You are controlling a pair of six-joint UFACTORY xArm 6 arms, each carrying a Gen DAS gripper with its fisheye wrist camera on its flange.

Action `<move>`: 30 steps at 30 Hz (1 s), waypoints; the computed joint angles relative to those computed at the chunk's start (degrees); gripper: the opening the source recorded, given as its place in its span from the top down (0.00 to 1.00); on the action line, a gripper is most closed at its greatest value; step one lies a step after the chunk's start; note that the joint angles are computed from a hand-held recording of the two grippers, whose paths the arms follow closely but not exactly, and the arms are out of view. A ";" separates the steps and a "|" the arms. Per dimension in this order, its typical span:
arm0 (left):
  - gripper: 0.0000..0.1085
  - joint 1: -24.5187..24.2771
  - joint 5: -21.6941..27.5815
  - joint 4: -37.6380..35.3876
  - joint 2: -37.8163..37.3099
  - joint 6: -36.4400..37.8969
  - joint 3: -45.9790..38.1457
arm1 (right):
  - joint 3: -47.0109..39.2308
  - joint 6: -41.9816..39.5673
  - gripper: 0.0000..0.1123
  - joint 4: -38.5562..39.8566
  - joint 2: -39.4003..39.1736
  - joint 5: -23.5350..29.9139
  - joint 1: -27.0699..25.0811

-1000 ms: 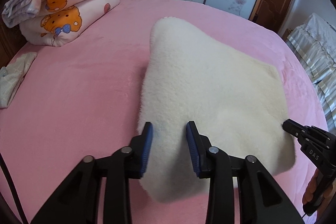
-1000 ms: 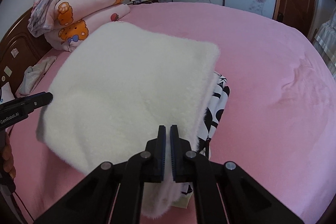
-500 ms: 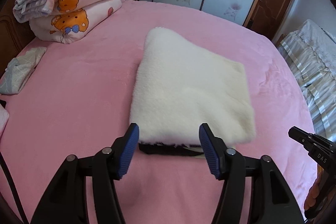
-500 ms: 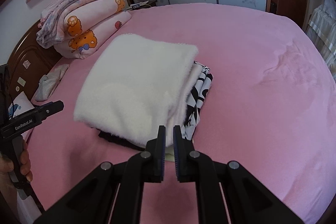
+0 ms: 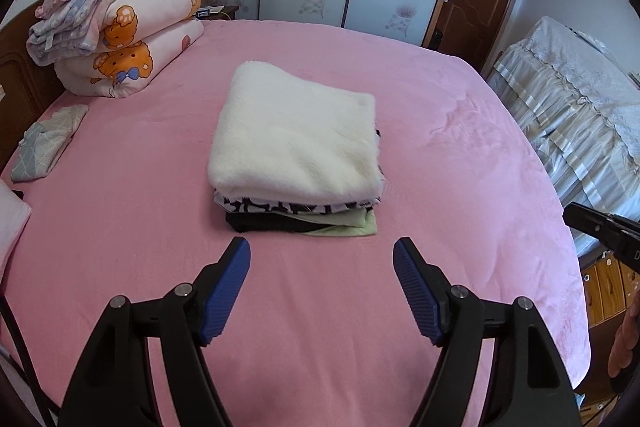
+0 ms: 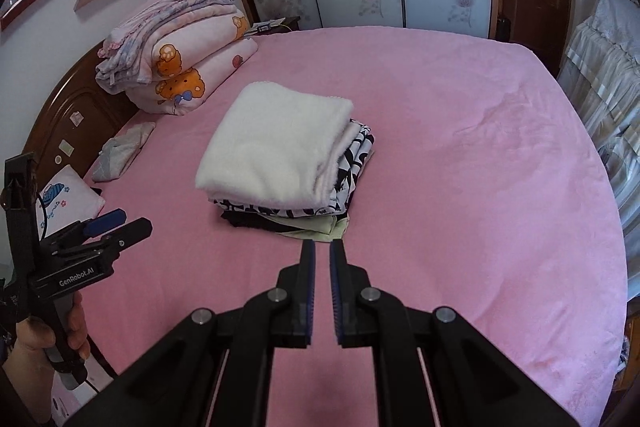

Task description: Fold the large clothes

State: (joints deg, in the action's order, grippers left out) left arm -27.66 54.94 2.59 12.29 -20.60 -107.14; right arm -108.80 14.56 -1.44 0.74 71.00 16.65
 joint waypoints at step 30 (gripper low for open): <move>0.09 -25.50 -4.73 21.19 -24.26 -33.13 34.07 | 52.40 16.20 0.48 -11.78 -50.21 -3.98 4.67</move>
